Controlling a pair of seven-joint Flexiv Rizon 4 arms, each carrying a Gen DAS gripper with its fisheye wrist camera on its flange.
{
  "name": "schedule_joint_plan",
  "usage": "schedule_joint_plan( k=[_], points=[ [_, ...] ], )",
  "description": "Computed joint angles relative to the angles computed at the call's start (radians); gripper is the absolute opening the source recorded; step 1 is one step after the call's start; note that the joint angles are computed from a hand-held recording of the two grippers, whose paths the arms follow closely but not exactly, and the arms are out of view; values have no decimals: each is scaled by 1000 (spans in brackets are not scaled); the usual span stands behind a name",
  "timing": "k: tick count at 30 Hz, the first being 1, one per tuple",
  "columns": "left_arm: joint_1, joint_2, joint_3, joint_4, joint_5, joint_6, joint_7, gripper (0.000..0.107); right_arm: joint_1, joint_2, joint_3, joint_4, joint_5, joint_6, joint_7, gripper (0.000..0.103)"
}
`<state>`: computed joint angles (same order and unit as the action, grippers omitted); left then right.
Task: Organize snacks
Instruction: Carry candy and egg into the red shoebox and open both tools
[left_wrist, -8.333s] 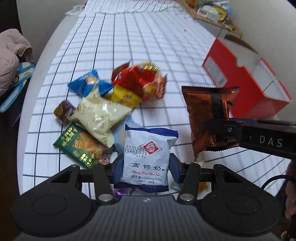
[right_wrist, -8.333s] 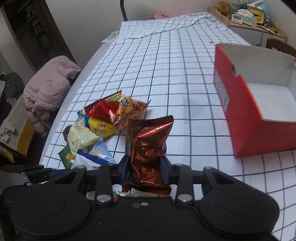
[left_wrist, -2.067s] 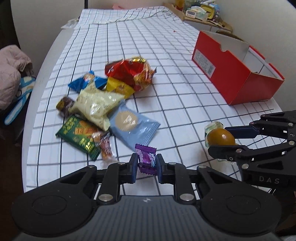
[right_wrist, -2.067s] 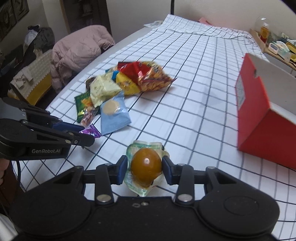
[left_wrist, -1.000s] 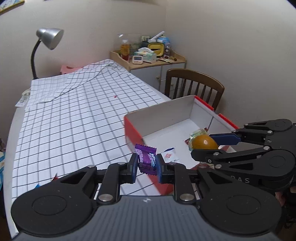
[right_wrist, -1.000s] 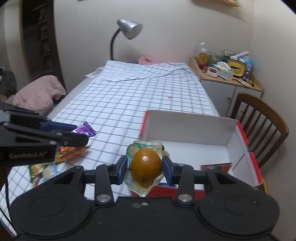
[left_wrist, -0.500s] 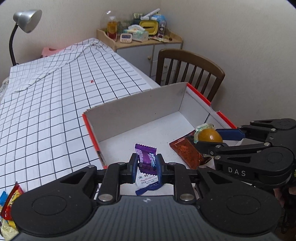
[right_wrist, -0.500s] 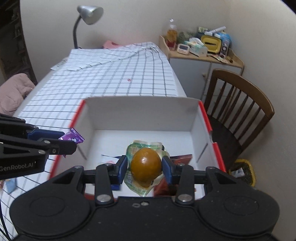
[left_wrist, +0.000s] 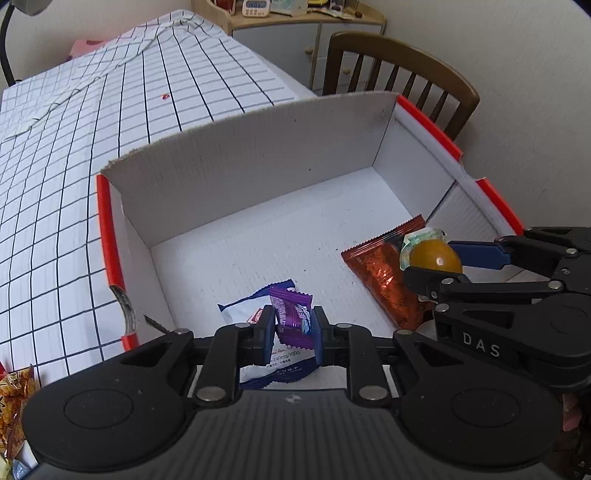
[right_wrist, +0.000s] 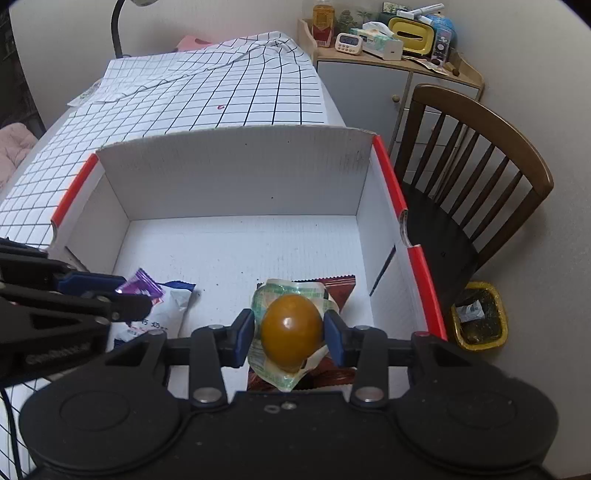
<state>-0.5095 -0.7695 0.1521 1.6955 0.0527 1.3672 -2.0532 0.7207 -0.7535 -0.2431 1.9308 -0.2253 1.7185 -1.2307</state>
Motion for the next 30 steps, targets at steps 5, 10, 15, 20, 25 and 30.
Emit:
schedule_joint_plan(
  k=[5,10,15,20,25,30],
  points=[
    [10,-24,-13,-33,-9,-61,5,20,2,-9,-4,-9,-11,-15,0,40],
    [29,-33,-36,-39,-12,-72,10,20,-13,-7,11,-14,-21,-22,3,41],
    [29,-28,-35,-27,-12,-62,1,21,-52,-2,57,-22,-32,-29,5,42],
    [49,-9,-57,4,-19,-35,15,23,-20,13,29,5,-19,1,9,50],
    [55,27,-68,64,-32,32,28,24,-7,45,26,42,6,31,3,54],
    [76,71,-94,143,-62,118,54,30,35,86,1,96,55,85,-21,64]
  ],
)
